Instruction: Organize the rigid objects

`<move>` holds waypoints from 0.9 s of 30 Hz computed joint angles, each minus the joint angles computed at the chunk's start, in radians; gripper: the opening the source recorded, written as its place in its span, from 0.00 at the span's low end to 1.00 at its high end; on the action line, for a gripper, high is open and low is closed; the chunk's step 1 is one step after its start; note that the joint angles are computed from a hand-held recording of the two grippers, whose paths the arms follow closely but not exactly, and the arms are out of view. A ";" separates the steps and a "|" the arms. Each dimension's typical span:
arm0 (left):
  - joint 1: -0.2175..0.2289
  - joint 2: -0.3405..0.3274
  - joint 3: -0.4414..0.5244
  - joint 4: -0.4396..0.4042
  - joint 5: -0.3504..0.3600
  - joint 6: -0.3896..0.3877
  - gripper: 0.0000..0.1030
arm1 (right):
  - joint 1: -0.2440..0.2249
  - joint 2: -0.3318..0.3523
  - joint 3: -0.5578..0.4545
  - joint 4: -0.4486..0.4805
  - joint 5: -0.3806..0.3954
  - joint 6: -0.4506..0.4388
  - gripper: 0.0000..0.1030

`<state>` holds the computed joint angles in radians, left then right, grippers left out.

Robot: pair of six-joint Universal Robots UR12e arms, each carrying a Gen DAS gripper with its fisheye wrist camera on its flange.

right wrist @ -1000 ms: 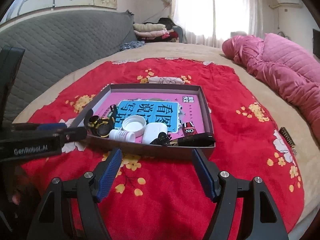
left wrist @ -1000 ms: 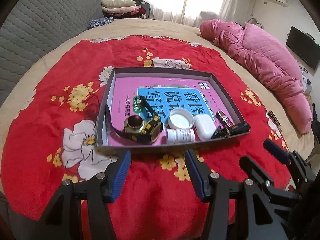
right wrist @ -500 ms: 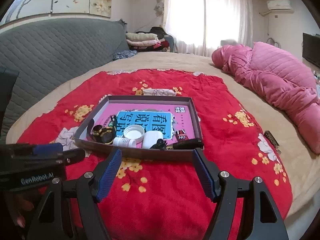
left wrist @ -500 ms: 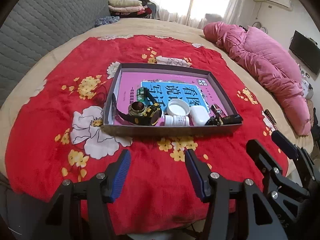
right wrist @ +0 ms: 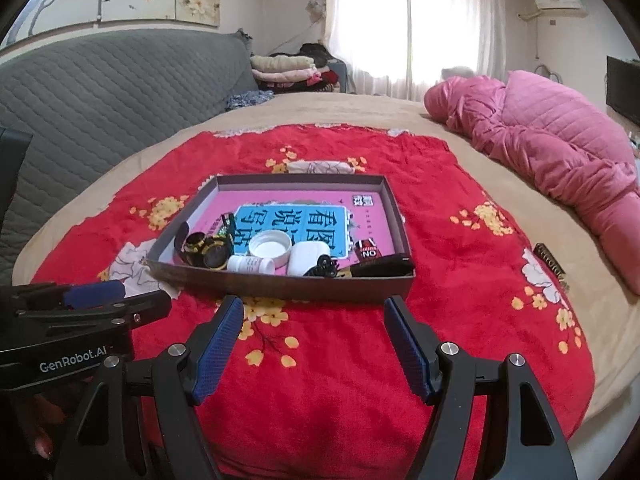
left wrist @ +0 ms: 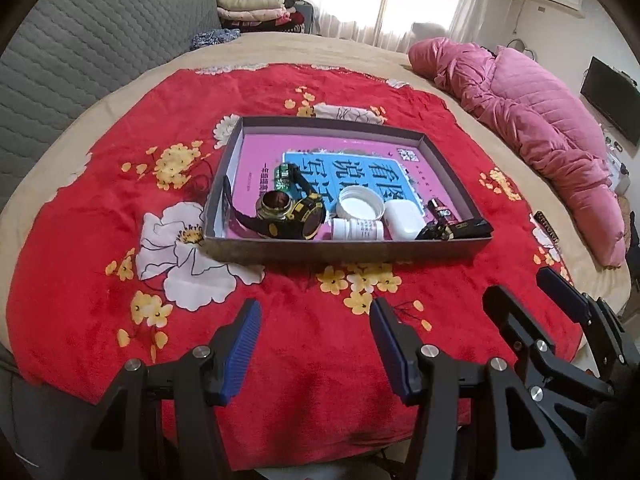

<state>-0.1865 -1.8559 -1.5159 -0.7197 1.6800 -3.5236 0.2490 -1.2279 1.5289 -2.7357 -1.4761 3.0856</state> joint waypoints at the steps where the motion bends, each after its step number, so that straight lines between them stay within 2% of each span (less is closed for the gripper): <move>1: 0.000 -0.002 0.000 -0.002 0.003 0.001 0.54 | 0.000 0.001 0.000 0.001 0.001 -0.002 0.72; 6: 0.000 -0.004 0.002 -0.010 0.008 0.000 0.54 | 0.002 0.004 0.001 0.000 0.014 -0.022 0.72; 14: -0.002 -0.006 0.005 -0.017 0.014 0.003 0.54 | -0.009 0.003 0.001 0.004 0.025 0.013 0.72; 27: -0.003 -0.006 0.006 -0.019 0.025 0.003 0.54 | -0.010 0.003 -0.001 0.004 0.027 0.023 0.72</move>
<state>-0.1895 -1.8614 -1.5094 -0.7386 1.7045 -3.5201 0.2391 -1.2248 1.5279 -2.7317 -1.4493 3.1087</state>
